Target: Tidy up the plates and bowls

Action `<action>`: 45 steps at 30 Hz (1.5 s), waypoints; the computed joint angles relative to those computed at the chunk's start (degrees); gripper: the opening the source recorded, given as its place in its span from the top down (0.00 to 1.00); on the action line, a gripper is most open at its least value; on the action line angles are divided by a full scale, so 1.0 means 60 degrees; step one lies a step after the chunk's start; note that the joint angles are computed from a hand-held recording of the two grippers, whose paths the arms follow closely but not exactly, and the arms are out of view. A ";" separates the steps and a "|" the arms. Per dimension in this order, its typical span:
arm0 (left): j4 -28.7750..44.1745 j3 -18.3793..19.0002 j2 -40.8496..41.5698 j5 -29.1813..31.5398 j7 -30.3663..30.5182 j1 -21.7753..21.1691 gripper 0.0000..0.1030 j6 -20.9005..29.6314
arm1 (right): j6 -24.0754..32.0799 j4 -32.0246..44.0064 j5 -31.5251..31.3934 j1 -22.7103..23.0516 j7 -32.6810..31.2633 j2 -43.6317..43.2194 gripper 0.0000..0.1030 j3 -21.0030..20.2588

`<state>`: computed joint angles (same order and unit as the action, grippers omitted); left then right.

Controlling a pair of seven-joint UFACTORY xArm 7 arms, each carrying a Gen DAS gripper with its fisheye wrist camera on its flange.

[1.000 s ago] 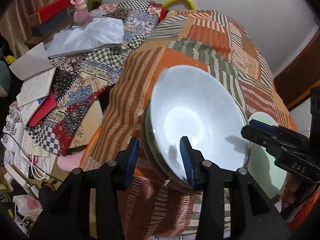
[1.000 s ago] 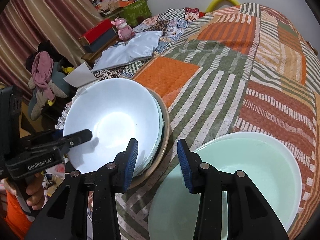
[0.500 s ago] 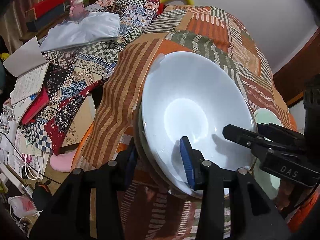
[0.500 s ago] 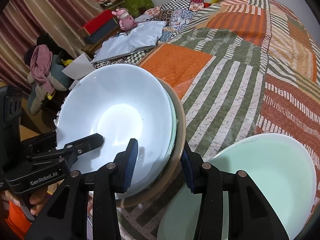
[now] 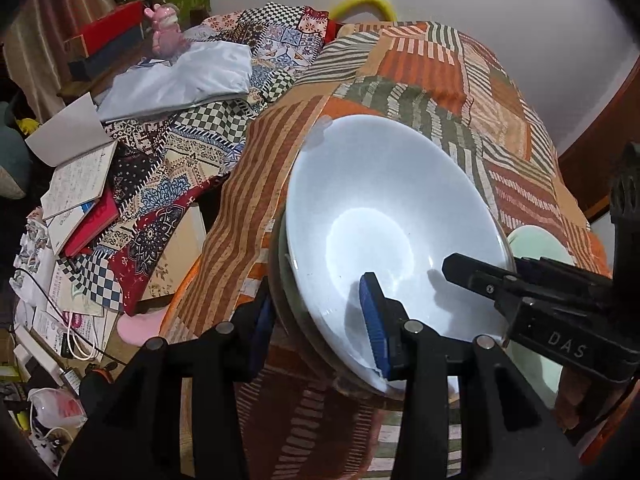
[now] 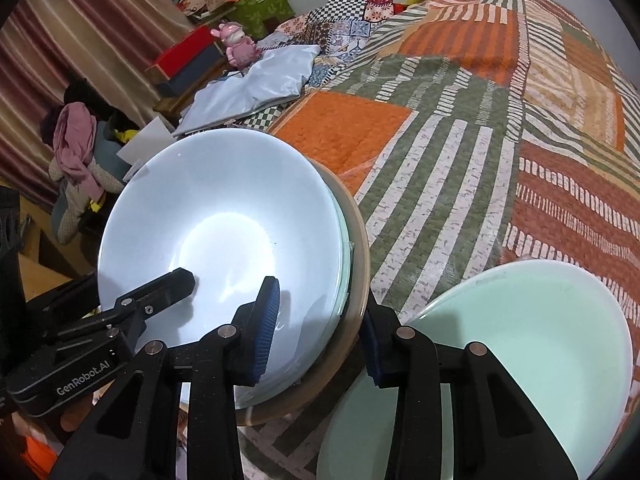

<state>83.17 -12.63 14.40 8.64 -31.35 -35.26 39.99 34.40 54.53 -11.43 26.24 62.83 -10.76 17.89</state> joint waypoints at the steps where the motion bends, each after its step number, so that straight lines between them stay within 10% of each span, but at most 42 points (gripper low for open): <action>1: 0.0012 -0.0003 -0.0027 0.0008 -0.0021 -0.0013 0.60 0.0006 | -0.0010 -0.0081 0.0000 0.0007 0.0016 -0.0114 0.67 -0.0002; 45: 0.1743 -0.0339 0.0474 0.1274 -0.0732 -0.1928 0.60 0.0603 | 0.2117 -0.2464 0.0434 -0.0729 0.0893 -0.5225 0.67 0.1078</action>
<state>93.63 -14.67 17.25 16.28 -35.74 -46.83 43.61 47.10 39.74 -8.83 21.86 68.18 -42.12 24.36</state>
